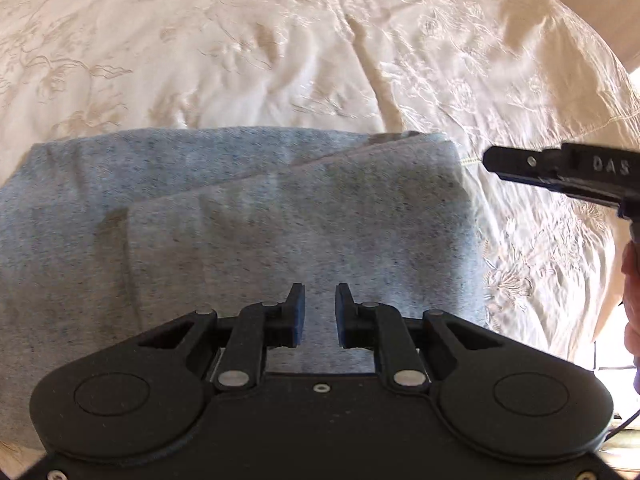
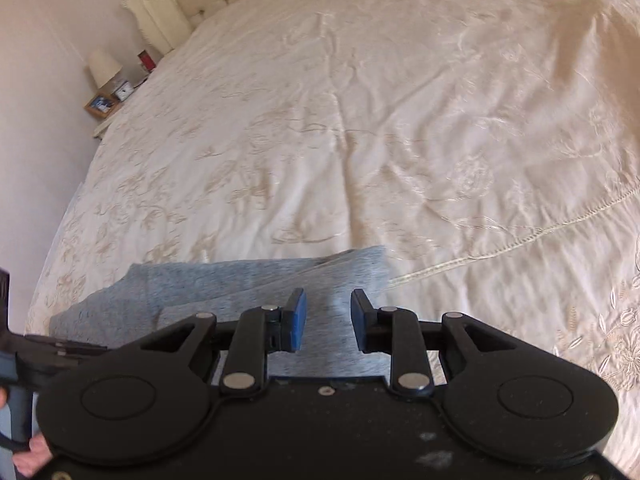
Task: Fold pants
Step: 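Release the folded end with the right tool and press it flat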
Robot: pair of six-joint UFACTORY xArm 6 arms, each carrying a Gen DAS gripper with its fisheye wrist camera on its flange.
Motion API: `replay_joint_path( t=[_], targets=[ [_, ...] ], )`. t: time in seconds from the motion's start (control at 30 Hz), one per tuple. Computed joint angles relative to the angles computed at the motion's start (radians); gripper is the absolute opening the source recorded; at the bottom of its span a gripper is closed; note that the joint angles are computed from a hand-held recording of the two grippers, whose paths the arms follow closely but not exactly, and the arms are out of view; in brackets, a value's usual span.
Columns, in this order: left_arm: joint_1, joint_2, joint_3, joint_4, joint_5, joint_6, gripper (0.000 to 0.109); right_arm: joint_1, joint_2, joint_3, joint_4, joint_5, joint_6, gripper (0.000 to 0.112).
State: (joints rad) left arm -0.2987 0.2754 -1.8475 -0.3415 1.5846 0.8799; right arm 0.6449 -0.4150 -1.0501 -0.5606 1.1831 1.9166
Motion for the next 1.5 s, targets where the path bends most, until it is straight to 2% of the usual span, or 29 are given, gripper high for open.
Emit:
replay_joint_path(
  t=[0.07,0.13,0.2,0.27,0.33,0.37,0.4,0.5,0.6,0.67,0.73,0.8,0.9,0.93,1.0,1.07,1.13,1.23,1.33,1.4,1.5],
  targets=[
    [-0.021,-0.043,0.077,0.008,-0.017,-0.021,0.021,-0.06,-0.076,0.1,0.042,-0.097,-0.021,0.028],
    [-0.043,-0.099,0.173,0.029,-0.07,-0.037,0.021,-0.122,-0.134,0.191,0.087,-0.222,-0.044,0.028],
    [-0.063,-0.141,0.25,0.055,-0.13,-0.055,0.021,-0.198,-0.151,0.265,0.154,-0.378,-0.095,0.028],
    [-0.078,-0.167,0.303,0.079,-0.184,-0.075,0.021,-0.254,-0.145,0.3,0.27,-0.461,-0.211,0.029],
    [-0.091,-0.173,0.326,0.094,-0.213,-0.094,0.021,-0.291,-0.107,0.284,0.404,-0.439,-0.352,0.031],
    [-0.093,-0.173,0.332,0.093,-0.222,-0.098,0.022,-0.303,-0.089,0.28,0.424,-0.448,-0.409,0.027],
    [-0.094,-0.173,0.332,0.094,-0.225,-0.1,0.022,-0.313,-0.073,0.273,0.415,-0.456,-0.461,0.01],
    [-0.099,-0.17,0.328,0.105,-0.225,-0.115,0.022,-0.336,0.005,0.197,0.416,-0.426,-0.702,0.009],
    [-0.09,-0.193,0.327,0.096,-0.249,-0.096,0.022,-0.348,0.047,0.165,0.41,-0.425,-0.818,0.009],
    [-0.068,-0.211,0.328,0.053,-0.305,-0.07,0.022,-0.357,0.02,0.186,0.39,-0.431,-0.767,0.015],
    [-0.055,-0.192,0.297,0.029,-0.334,-0.077,0.024,-0.343,-0.048,0.22,0.26,-0.434,-0.601,0.017],
    [-0.057,-0.141,0.245,0.045,-0.352,-0.114,0.027,-0.32,-0.103,0.243,0.197,-0.459,-0.539,0.017],
    [-0.088,-0.054,0.202,0.153,-0.446,-0.196,0.031,-0.268,-0.111,0.248,0.235,-0.475,-0.622,0.016],
    [-0.095,-0.01,0.166,0.204,-0.454,-0.234,0.03,-0.247,-0.086,0.234,0.246,-0.438,-0.663,0.016],
    [-0.088,0.076,0.053,0.199,-0.373,-0.29,0.029,-0.228,-0.033,0.215,0.256,-0.33,-0.677,0.011],
    [-0.076,0.107,-0.033,0.173,-0.309,-0.331,0.027,-0.241,-0.034,0.238,0.275,-0.246,-0.6,0.014],
    [-0.062,0.052,0.016,0.142,-0.365,-0.312,0.027,-0.238,-0.073,0.26,0.228,-0.228,-0.509,0.014],
    [-0.046,-0.032,0.119,0.153,-0.442,-0.263,0.028,-0.173,-0.13,0.25,0.114,-0.219,-0.428,0.015],
    [-0.015,-0.079,0.187,0.162,-0.425,-0.255,0.028,-0.082,-0.138,0.222,0.034,-0.222,-0.406,0.015],
    [0.001,-0.109,0.246,0.191,-0.421,-0.25,0.03,-0.034,-0.118,0.213,0.046,-0.243,-0.418,0.015],
    [0.009,-0.165,0.354,0.231,-0.471,-0.19,0.034,0.019,-0.054,0.194,0.133,-0.255,-0.482,0.015]
  ],
)
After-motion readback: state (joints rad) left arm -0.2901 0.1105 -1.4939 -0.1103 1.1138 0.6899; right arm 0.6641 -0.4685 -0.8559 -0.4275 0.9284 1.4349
